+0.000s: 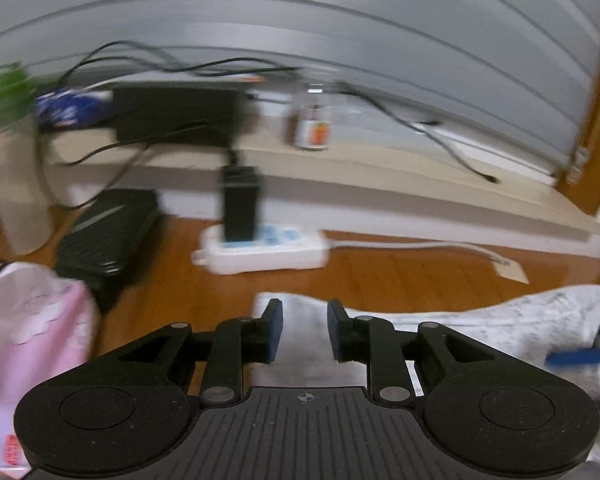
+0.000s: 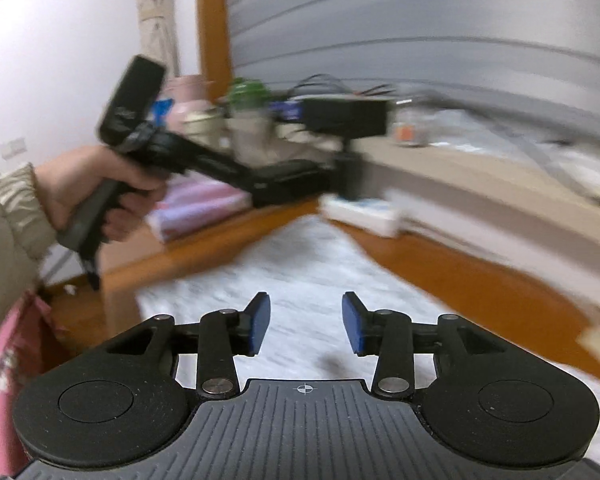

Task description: Fold clothes

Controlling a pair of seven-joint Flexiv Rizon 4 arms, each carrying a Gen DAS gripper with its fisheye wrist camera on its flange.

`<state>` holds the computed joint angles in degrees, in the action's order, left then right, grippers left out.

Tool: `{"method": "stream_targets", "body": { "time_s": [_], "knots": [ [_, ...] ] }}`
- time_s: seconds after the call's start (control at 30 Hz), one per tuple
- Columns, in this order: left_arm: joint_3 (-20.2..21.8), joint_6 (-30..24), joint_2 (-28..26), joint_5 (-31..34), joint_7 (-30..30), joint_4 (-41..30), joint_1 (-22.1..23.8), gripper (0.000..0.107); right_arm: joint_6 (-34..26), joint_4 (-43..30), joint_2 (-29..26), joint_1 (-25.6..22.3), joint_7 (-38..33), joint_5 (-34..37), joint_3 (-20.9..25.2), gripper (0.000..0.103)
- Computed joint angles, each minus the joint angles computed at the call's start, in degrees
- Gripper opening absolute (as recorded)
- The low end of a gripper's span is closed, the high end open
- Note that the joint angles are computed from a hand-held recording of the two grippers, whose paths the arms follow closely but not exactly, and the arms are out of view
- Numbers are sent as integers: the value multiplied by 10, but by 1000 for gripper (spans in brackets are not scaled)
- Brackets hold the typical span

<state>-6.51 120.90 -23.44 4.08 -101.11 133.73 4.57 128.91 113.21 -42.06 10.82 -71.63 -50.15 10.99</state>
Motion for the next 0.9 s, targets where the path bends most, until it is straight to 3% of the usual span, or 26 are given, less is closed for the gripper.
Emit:
{"method": "stream_targets", "body": {
  "time_s": [0.23, 0.47, 0.67, 0.73, 0.9],
  "knots": [
    [-21, -34, -51, -23, 41, -81, -65, 25, 20, 96, 44, -61, -85, 66, -55, 40],
    [-76, -92, -137, -26, 94, -205, -99, 25, 32, 163, 56, -126, -139, 106, -61, 40],
    [-124, -145, -208, -31, 153, -306, -119, 25, 56, 211, 59, -189, -136, 49, -45, 37],
    [-142, -157, -230, -33, 171, -332, -121, 25, 62, 219, 59, -206, -126, 18, -44, 31],
    [-160, -172, -265, -50, 200, -365, -132, 25, 73, 227, 57, -222, -107, -38, -51, 25]
  ]
}}
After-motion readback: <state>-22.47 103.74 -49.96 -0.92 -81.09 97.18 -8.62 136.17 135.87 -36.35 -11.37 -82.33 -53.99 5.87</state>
